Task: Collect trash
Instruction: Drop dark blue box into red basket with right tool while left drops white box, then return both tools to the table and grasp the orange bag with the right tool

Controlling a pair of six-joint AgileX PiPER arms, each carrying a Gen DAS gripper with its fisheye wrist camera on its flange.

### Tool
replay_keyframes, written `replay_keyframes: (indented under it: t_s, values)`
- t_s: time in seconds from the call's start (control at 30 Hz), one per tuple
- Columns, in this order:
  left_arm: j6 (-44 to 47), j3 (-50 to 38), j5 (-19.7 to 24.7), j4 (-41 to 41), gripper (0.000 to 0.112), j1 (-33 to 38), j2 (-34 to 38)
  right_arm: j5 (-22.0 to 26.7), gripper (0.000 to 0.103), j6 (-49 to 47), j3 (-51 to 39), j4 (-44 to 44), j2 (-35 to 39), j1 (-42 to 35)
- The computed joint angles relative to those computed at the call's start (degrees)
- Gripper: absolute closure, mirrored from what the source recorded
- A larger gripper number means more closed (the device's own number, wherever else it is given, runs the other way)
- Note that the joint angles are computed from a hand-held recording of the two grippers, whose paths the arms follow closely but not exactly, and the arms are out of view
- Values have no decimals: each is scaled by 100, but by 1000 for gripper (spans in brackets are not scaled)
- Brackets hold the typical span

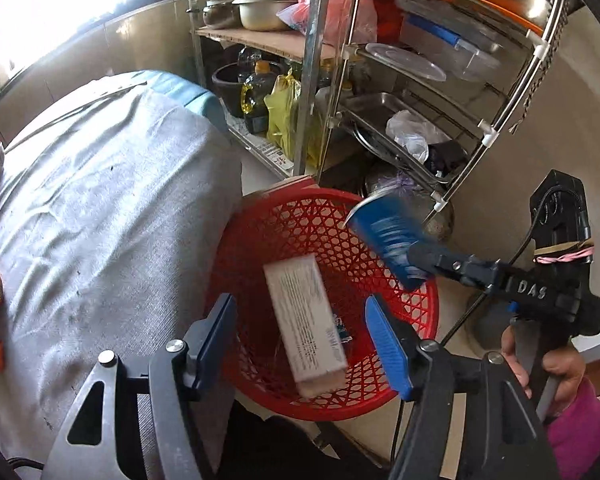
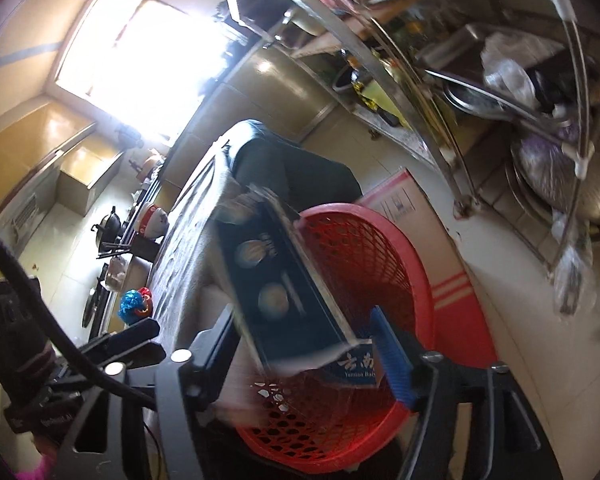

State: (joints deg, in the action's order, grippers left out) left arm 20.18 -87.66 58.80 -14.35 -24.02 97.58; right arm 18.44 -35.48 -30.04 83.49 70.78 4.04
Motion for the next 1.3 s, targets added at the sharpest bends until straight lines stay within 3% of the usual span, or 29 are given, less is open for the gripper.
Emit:
replay_keyframes:
  t_s: [0.07, 0.27, 0.53, 0.7, 1.1, 1.3]
  values:
    - [-38, 22, 16, 45, 45, 77, -11, 109, 32, -281, 45, 246, -6, -100]
    - [-7, 362, -118, 155, 45, 671, -357, -176, 32, -400, -21, 426, -99, 79]
    - [130, 745, -193, 38, 45, 1625, -763, -534, 32, 439, -453, -341, 161, 775]
    - [373, 1025, -393, -123, 44, 2112, -1093, -723, 32, 1567, -819, -1491, 269, 1196]
    - [1485, 1355, -402, -1013, 44, 3889, -1343, -667, 32, 6140, -2238, -6209, 1104, 2510]
    - [1933, 1392, -442, -1349, 43, 4868, -1192, -259, 32, 7014, -3099, -7320, 1610, 2995]
